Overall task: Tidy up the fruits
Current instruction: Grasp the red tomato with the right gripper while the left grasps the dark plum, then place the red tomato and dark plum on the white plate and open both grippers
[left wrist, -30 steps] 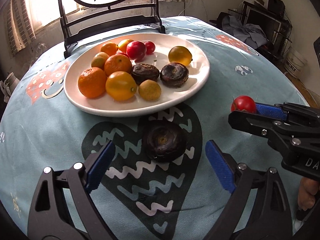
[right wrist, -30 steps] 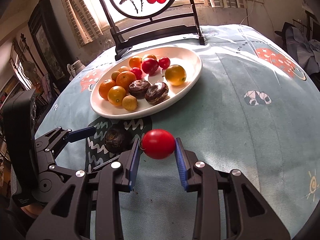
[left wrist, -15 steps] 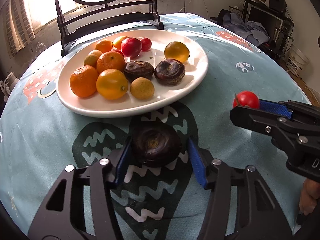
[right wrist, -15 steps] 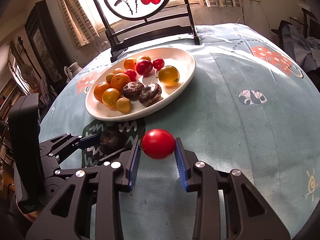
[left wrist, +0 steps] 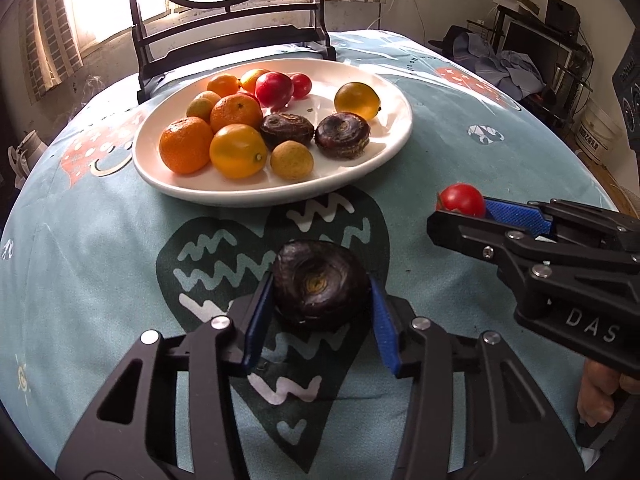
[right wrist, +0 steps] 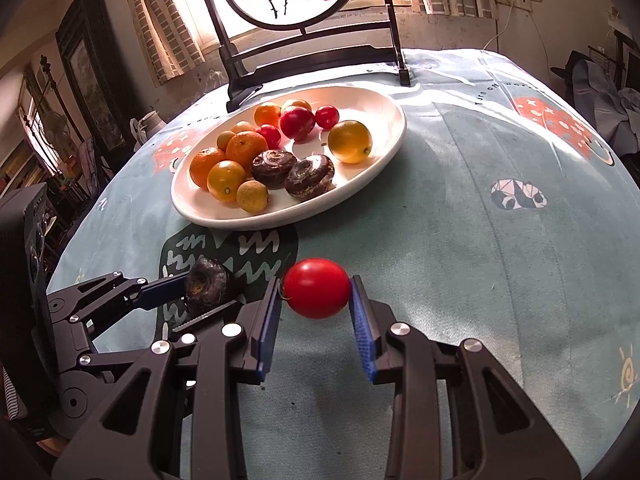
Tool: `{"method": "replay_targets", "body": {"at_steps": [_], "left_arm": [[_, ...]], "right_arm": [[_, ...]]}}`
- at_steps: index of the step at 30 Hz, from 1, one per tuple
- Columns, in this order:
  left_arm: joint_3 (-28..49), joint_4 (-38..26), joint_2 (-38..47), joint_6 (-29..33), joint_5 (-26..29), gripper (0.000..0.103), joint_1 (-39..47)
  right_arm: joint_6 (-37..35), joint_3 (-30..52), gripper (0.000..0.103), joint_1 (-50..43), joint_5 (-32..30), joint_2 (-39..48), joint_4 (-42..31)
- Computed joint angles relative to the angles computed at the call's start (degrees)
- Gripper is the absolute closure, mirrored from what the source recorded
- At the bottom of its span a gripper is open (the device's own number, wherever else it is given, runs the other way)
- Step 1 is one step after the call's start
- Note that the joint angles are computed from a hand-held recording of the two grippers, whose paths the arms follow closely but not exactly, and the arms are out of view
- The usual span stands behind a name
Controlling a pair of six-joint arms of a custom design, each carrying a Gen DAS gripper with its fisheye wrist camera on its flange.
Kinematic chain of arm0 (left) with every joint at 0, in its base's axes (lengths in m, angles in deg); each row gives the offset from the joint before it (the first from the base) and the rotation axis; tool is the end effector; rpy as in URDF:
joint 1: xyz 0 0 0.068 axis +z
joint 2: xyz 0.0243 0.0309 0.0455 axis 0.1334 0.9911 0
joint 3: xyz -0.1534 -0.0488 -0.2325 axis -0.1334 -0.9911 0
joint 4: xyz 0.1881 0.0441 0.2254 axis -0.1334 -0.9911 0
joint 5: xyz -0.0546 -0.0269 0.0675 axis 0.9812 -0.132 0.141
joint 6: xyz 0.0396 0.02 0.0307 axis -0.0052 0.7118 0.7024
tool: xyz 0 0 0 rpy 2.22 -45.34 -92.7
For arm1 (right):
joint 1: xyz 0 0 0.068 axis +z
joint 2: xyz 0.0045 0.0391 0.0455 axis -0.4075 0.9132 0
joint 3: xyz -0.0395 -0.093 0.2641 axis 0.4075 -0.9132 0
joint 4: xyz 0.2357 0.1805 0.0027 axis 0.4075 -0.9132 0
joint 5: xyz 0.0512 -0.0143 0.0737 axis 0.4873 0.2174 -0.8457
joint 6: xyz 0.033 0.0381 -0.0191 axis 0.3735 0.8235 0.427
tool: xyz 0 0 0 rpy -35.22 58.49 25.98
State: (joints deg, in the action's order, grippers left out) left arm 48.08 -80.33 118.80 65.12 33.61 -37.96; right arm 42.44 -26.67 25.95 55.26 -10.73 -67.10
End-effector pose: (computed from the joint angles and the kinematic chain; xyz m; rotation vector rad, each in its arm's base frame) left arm 0.1617 -0.1555 0.1701 0.5631 2.4177 -0.2145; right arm 0.1659 0.1802 0.1990 0.0064 2.4285 0.3616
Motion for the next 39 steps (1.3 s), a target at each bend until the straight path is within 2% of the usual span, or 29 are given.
{"method": "replay_targets", "body": {"at_steps": [7,10,13,19,22,27,32,36,37,39], "left_arm": [[-3.9,-6.0,-13.5,-3.4,2.7,0.056,1.9],[-3.8,-8.7,-17.7,-2.1,4.5,0.056,4.1],[-1.2,-9.3,-17.2,1.3,6.7,0.056,7.6],[7.1,-6.2,-8.7,5.5,9.8,0.056,13.6],[11.8,-3.2,-1.5,6.7,11.9,0.056,16.3],[21.3,1.7,14.0,9.4,11.3,0.056,18.9],[31.0,2.5,27.8,9.5,11.4,0.056,21.2],[35.6,1.2,33.6,9.6,11.1,0.055,21.8],[36.0,1.1,34.0,9.4,10.7,0.054,21.9],[35.2,2.3,33.1,8.8,9.2,0.023,21.9]], "right_arm": [[-0.1,-0.9,0.068,4.7,1.9,-2.2,1.5],[-0.5,-0.8,0.068,6.3,1.9,-3.9,2.5],[-2.8,1.0,0.068,6.5,3.7,-4.6,2.6],[-9.2,7.1,0.068,-0.2,0.5,-1.6,3.4],[-11.4,9.7,0.068,-3.9,-1.0,1.2,4.7],[-13.5,11.9,0.068,-10.4,-6.0,4.6,8.2],[-16.0,15.0,0.068,-15.3,-9.1,10.7,10.3],[-18.0,17.2,0.068,-17.1,-10.5,14.8,11.4],[-18.4,17.5,0.068,-17.3,-10.8,15.6,11.7],[-19.1,18.3,0.068,-17.5,-10.9,16.9,12.1]]}}
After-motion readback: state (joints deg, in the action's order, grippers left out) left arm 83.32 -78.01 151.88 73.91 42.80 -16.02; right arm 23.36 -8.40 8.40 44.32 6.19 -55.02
